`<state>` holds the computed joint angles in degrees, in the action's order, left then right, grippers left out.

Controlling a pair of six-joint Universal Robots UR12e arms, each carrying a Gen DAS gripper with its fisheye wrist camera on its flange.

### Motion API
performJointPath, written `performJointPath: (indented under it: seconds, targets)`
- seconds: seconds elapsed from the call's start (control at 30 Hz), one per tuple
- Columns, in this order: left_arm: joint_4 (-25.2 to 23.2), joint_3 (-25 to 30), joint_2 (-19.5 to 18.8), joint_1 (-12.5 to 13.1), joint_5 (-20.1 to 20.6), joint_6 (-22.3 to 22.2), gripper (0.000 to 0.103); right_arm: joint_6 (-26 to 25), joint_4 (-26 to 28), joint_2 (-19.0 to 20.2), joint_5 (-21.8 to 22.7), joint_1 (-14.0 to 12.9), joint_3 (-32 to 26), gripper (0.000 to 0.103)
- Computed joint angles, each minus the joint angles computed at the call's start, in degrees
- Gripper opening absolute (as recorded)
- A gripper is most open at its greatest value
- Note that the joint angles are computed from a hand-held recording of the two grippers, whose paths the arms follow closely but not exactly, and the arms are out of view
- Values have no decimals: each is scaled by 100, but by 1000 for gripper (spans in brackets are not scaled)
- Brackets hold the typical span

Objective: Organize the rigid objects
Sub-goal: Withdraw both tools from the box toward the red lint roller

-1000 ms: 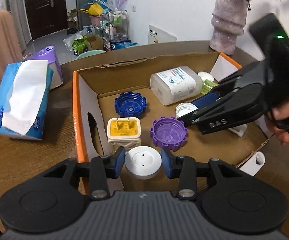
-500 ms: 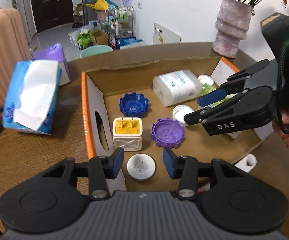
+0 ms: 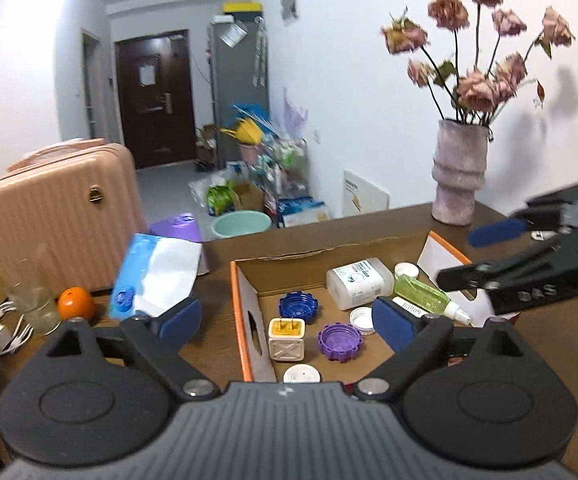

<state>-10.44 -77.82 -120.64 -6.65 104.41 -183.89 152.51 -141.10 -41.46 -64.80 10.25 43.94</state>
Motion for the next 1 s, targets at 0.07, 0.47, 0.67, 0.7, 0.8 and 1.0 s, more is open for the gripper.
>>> performJointPath:
  seconds: [0.07, 0.47, 0.67, 0.7, 0.8, 1.0]
  targets:
    - [210, -177, 80, -45, 86, -116, 97, 199, -511, -259, 101, -52, 522, 62]
    - [2692, -1389, 267, -521, 911, -180, 103, 1848, -4187, -1251, 123, -296, 3145, 78]
    - [3117, -1859, 457, -668, 1127, -448, 103, 2218, -5183, -1543, 9, -324, 3986, 80]
    - [3162, -1934, 495, -680, 1138, -482, 103, 2254, -5281, -1596, 2, -330, 4114, 80]
    - [3407, -2239, 649, -727, 1094, -674, 103, 2378, -5545, -1768, -6, -360, 4509, 82]
    - [3807, -2900, 944, -876, 1188, -801, 103, 2268, -5797, -2133, -59, -388, 5317, 82]
